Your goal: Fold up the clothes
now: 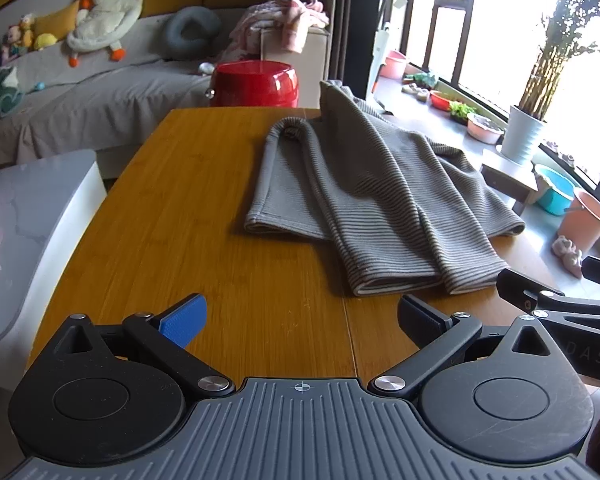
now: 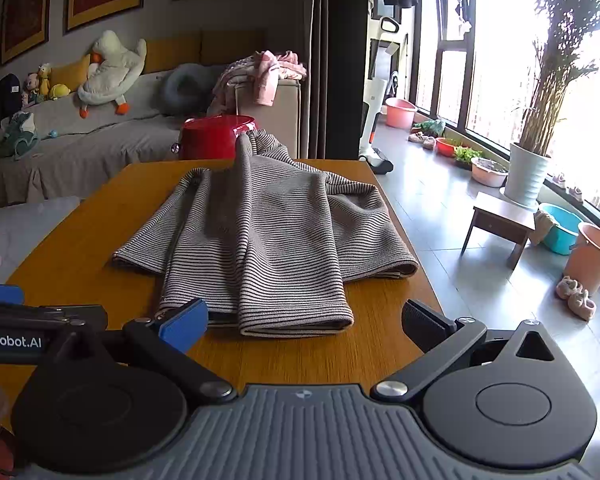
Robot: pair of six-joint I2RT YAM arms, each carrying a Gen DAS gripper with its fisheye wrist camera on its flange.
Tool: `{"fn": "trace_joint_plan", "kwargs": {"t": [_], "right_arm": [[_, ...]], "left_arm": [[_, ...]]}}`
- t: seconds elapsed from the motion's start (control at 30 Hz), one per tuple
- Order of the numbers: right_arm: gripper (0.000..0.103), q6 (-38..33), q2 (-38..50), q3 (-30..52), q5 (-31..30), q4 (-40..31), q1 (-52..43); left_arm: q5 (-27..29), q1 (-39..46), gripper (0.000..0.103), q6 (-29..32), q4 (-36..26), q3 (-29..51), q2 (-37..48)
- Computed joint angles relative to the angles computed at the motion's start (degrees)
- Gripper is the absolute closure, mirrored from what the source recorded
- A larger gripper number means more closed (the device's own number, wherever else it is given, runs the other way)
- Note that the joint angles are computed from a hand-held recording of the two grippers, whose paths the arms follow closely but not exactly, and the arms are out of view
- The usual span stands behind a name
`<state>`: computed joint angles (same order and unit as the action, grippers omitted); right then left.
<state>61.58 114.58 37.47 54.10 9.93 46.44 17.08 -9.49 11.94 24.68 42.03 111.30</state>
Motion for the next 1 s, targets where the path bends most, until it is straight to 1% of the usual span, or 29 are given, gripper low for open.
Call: {"fn": "trace_joint_plan", "kwargs": {"t": [0.53,1.0], "right_arm": [[0.0,0.1,0.3,0.2,-0.7,-0.2,-0.2],[0.0,0.3,0.2,0.6,-0.1,-1.2,0.2]], "left_arm": [[-0.2,-0.1,0.0,-0.1,-0.5,0.0,0.2],[-0.1,0.0,0.0,-0.2,-1.2,0.2,0.1]]}}
